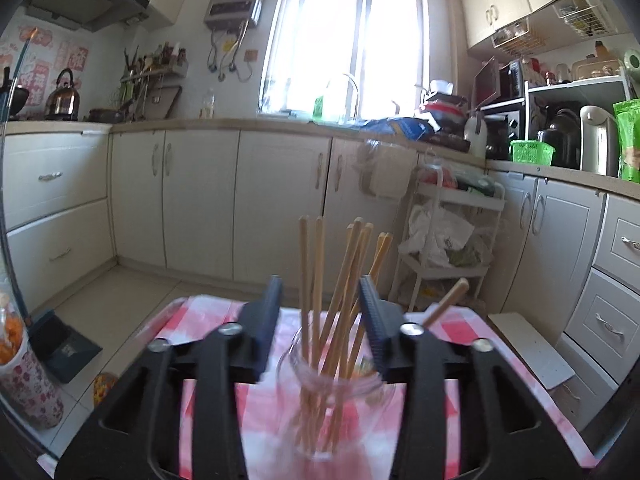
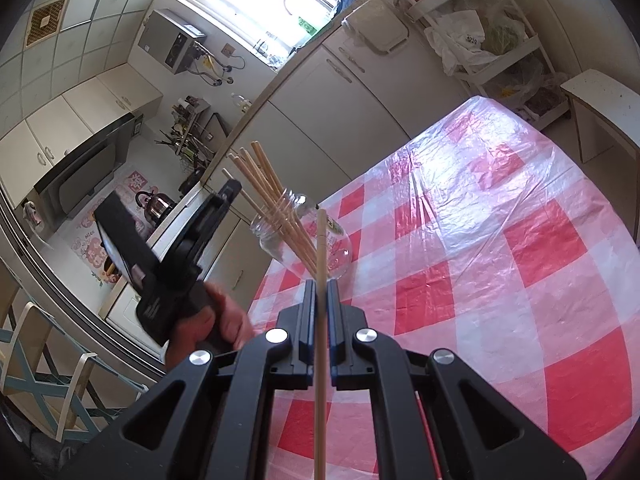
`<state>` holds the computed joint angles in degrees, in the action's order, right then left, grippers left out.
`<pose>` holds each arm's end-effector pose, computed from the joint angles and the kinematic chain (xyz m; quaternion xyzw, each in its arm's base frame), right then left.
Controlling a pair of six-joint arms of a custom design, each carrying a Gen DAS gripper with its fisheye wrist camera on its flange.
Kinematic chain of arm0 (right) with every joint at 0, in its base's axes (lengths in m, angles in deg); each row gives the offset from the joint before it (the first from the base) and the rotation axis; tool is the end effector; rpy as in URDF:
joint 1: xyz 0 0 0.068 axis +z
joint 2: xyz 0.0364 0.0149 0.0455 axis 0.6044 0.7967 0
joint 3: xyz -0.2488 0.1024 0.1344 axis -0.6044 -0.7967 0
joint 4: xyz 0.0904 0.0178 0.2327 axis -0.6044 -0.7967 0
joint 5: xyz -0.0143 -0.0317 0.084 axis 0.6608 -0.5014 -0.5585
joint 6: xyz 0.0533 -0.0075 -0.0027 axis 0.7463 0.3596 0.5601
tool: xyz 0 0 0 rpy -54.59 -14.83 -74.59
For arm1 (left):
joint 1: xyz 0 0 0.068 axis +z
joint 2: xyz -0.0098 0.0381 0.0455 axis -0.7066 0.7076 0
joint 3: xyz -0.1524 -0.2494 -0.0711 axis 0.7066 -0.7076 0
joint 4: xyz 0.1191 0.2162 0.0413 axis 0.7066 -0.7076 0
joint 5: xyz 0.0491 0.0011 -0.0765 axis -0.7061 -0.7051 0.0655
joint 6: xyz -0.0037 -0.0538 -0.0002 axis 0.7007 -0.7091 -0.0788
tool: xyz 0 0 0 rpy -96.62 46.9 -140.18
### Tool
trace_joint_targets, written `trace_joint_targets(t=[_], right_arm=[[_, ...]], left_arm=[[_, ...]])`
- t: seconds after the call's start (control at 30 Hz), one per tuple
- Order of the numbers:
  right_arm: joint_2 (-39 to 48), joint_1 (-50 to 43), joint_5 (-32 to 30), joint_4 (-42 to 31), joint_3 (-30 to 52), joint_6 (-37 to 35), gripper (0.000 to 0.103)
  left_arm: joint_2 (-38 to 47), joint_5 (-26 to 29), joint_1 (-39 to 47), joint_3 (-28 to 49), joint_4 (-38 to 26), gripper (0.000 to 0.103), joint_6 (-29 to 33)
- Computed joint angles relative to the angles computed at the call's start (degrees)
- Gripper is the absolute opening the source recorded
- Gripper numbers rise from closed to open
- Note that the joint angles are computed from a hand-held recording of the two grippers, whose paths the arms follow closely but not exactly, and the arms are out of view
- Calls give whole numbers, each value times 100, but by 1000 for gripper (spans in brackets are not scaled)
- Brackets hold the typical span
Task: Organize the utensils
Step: 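Lower the left gripper's chopstick into the glass jar and open the left gripper, then lower the right gripper's chopstick into the glass jar and open the right gripper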
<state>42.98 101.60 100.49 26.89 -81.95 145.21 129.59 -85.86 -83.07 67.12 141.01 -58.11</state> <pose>0.0895 0.1212 0.1418 0.3233 0.7726 0.2430 0.4894 0.3134 -0.2455 0.1578 0.2094 0.7664 -0.2317 0.5614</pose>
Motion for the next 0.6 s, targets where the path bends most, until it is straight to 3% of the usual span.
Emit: trace_joint_targets(t=[0.07, 0.17, 0.37, 0.6], right_arm=[[-49, 85, 124, -231, 101, 25, 6], [-159, 295, 393, -731, 310, 104, 6], [-203, 525, 751, -1760, 981, 82, 6], [-108, 415, 991, -2050, 1761, -656, 6]], left_arm=[[-289, 41, 106, -251, -280, 60, -62], [-746, 242, 342, -586, -900, 69, -93], [-1770, 269, 781, -959, -2513, 79, -104], [-2712, 429, 1012, -1310, -3414, 84, 86]])
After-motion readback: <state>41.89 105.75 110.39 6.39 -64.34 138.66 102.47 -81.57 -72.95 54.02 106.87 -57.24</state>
